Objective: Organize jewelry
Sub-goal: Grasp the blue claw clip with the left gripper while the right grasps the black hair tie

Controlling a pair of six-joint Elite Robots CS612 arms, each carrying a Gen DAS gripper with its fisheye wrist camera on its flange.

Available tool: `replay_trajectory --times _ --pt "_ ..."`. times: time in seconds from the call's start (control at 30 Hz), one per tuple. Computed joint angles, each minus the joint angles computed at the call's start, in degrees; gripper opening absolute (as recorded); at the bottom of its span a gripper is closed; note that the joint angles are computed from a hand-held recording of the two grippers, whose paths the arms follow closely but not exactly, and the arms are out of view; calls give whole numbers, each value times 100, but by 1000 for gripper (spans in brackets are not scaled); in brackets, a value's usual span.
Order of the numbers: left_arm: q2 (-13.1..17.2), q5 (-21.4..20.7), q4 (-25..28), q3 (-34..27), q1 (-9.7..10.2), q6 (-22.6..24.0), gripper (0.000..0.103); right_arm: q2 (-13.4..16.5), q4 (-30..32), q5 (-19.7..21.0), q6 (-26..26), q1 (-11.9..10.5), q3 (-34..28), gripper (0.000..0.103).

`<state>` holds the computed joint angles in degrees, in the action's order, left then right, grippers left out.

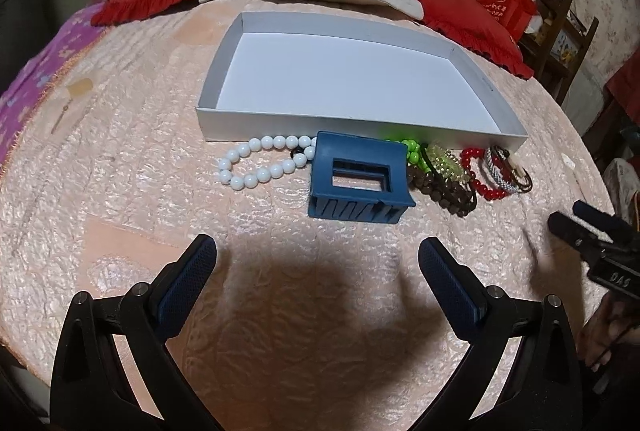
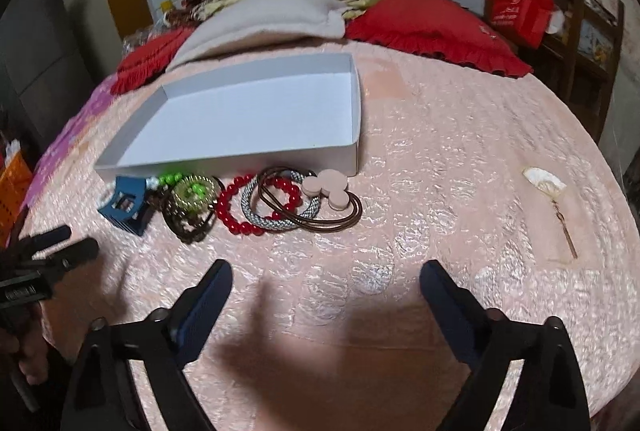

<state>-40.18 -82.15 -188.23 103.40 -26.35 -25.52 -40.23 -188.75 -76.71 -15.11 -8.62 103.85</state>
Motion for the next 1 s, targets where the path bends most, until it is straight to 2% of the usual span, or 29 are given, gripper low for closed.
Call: replay_trajectory --times 0.1,0.23,0.5,0.53,0.57,0.63,0.73,0.93,1.0 --pt "37 -151 254 -168 23 -112 98 11 59 34 19 7 -20 92" --pt "152 -189 338 -364 9 -62 98 -15 119 82 -15 8 -1 92" --pt "289 504 300 -540 -122 102 98 -13 154 127 50 -10 -33 92" --pt "301 569 293 -553 -136 133 92 -10 168 106 29 1 -42 92" --pt "312 582 296 -567 -142 167 78 -9 177 76 7 12 -43 92" --pt "332 305 339 -599 -104 254 64 -1 190 58 -28 26 -53 92" --pt "304 322 189 -504 -115 315 63 19 237 87 -75 22 -90 92" --pt "222 136 -57 -314 -88 136 63 97 -81 705 -152 -99 -198 91" --pt "212 88 -73 -307 -77 84 63 166 -123 674 -244 -77 -322 79"
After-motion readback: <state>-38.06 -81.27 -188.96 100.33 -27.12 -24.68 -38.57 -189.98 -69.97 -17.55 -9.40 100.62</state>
